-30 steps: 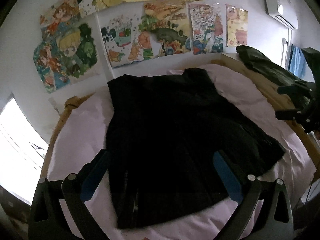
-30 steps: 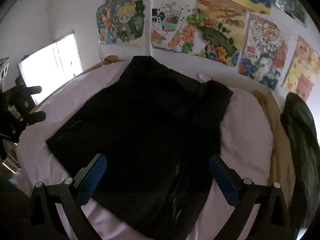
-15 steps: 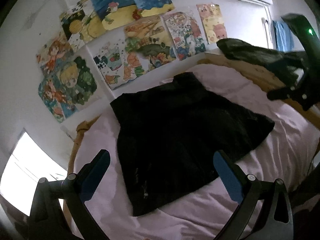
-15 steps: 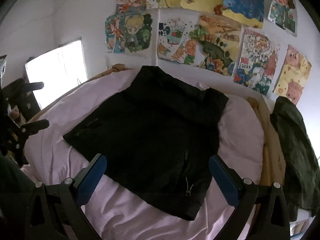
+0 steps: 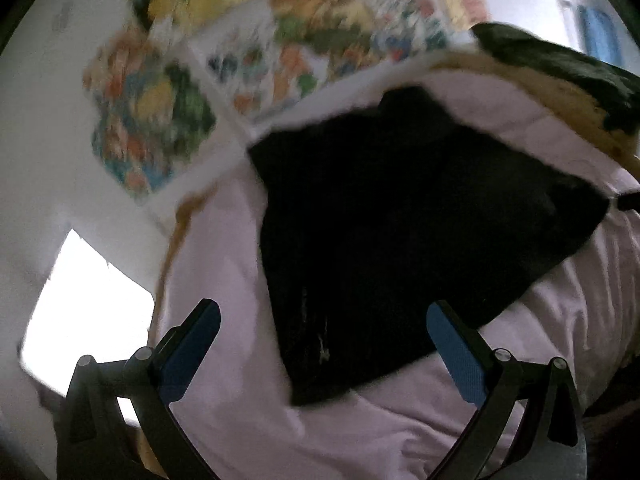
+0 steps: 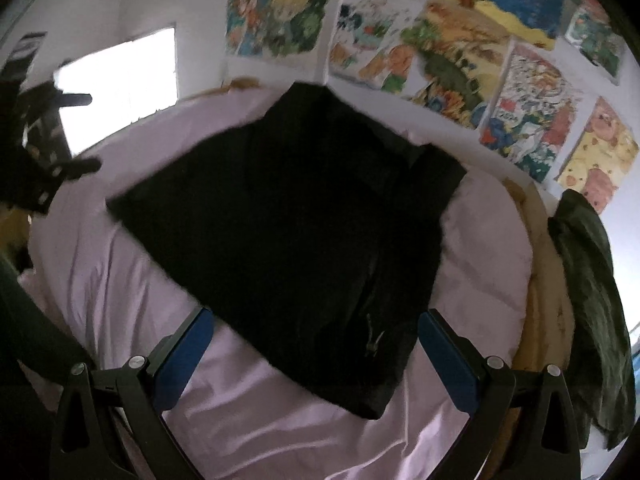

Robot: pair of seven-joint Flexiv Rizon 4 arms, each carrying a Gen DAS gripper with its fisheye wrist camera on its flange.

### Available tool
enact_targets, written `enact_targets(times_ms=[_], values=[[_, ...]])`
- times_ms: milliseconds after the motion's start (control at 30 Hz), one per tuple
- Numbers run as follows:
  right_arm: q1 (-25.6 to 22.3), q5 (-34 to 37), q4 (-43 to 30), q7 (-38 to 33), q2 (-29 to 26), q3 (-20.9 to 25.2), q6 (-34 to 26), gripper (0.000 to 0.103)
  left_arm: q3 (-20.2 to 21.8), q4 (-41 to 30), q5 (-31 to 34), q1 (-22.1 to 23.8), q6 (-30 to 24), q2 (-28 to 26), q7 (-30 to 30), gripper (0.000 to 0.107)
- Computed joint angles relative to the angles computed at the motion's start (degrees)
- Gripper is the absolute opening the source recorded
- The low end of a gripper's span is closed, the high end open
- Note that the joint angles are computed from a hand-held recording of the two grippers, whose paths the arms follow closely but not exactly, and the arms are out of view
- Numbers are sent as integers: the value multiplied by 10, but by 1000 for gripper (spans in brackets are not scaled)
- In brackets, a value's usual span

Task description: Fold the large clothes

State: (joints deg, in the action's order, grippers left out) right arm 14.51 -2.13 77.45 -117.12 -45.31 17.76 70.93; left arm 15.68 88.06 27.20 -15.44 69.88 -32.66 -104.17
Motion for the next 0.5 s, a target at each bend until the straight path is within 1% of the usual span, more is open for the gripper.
enact_targets(times_ms=[67,133,200,300,367,433,500], values=[[2,-5,2,-10,-5,1,-12,103,-35,5,-52,38,-29,-8,32,101],[8,-18,9,-29,-11,-2,-17,103,-32,1,-66,42,-45,-13,32,101],[18,-31,18,-38,-13,-13,-17,103,-27,3,-70,44,-54,-13,30,101],[39,-60,30,-41,-19,-39,-11,103,-37,11,-77,53,-64,-11,52,101],[44,-71,32,-35,-24,-47,-9,103,-36,10,-73,52,-70,-15,64,101],[46,-76,28,-26,-28,-50,-16,103,-40,10,-72,55,-65,-20,79,101],[52,-84,28,-15,-31,-60,-19,103,-29,5,-52,43,-55,-31,86,101]])
